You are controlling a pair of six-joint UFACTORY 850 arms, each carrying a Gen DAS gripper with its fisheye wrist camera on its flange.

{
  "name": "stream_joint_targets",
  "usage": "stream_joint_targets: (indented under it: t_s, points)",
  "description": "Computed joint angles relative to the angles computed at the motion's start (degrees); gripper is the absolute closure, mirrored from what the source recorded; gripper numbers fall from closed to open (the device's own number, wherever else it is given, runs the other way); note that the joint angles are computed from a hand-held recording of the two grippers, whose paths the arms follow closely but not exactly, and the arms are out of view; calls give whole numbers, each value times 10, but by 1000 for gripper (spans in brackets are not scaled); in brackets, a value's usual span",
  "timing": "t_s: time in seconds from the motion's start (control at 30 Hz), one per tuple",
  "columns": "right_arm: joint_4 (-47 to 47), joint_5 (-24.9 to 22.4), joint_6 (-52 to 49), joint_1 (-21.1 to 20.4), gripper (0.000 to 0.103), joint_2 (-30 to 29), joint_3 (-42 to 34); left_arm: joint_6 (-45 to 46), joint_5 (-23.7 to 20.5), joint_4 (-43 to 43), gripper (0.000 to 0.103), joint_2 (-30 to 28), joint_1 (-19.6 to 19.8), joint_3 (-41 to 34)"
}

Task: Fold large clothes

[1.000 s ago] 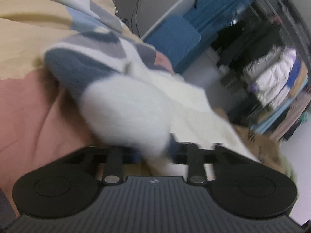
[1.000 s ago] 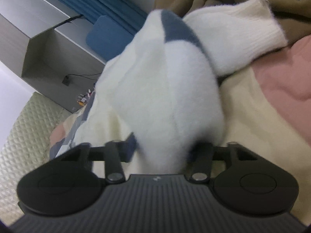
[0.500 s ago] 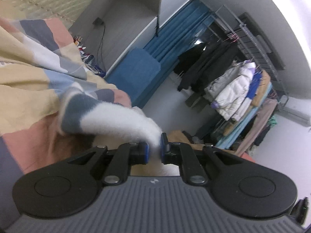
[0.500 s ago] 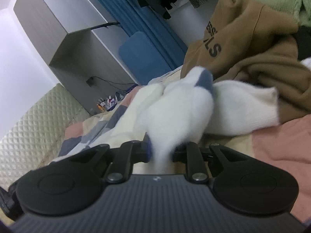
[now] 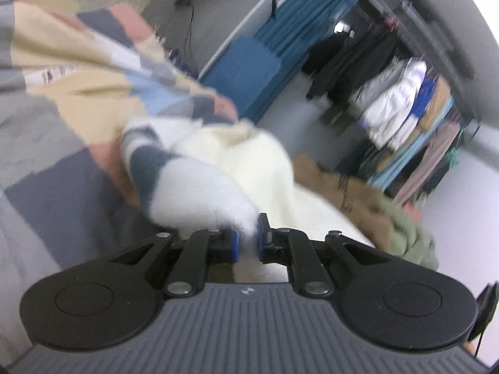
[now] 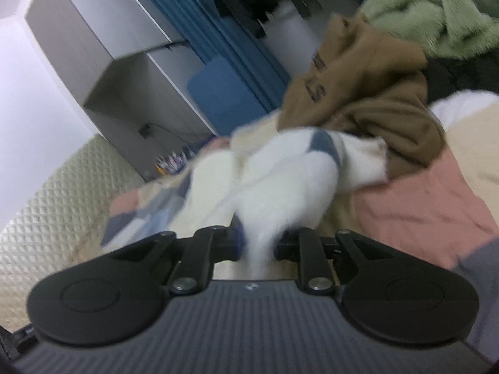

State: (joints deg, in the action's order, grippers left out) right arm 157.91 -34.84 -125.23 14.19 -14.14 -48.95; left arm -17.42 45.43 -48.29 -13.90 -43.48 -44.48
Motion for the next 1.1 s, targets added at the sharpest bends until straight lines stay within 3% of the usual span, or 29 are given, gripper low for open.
stream_joint_targets:
  t_s: [0.27,0.37,0.5,0.57,0.6,0.63,0.67,0.73,0.9,1.0,1.1]
  points:
    - [-59,138,43,16,81,-93,-83,49,-81,-76,90,-48,9,-29]
    - [-127,161,125,16,81,-117,-94,35,-113,-74,89,-57,21,-31]
    - [-125,157,134,14,79,-108,-75,-36,-123,-38,88,-39,23,-10]
    - [-131,154,139,12,77,-96,-64,-50,-134,-28,76,-35,28,-16]
    - [-130,151,141,11,75,-89,-57,-51,-141,-26,60,-32,30,-18]
    - [-135,149,152,11,67,-82,-51,-55,-144,-23,46,-29,28,-18]
    - [-142,143,164,10,54,-77,-45,-65,-143,-13,43,-26,26,-17]
    - [-156,116,188,8,41,-66,-28,-89,-147,14,38,-25,27,-20]
    - [-159,107,216,22,36,-42,2,-228,-186,135,29,-31,33,-23]
    - [-189,72,285,20,34,-37,22,-358,-200,256,29,-49,51,-29]
    - [-245,16,374,14,34,-49,27,-456,-175,339,29,-65,64,-31]
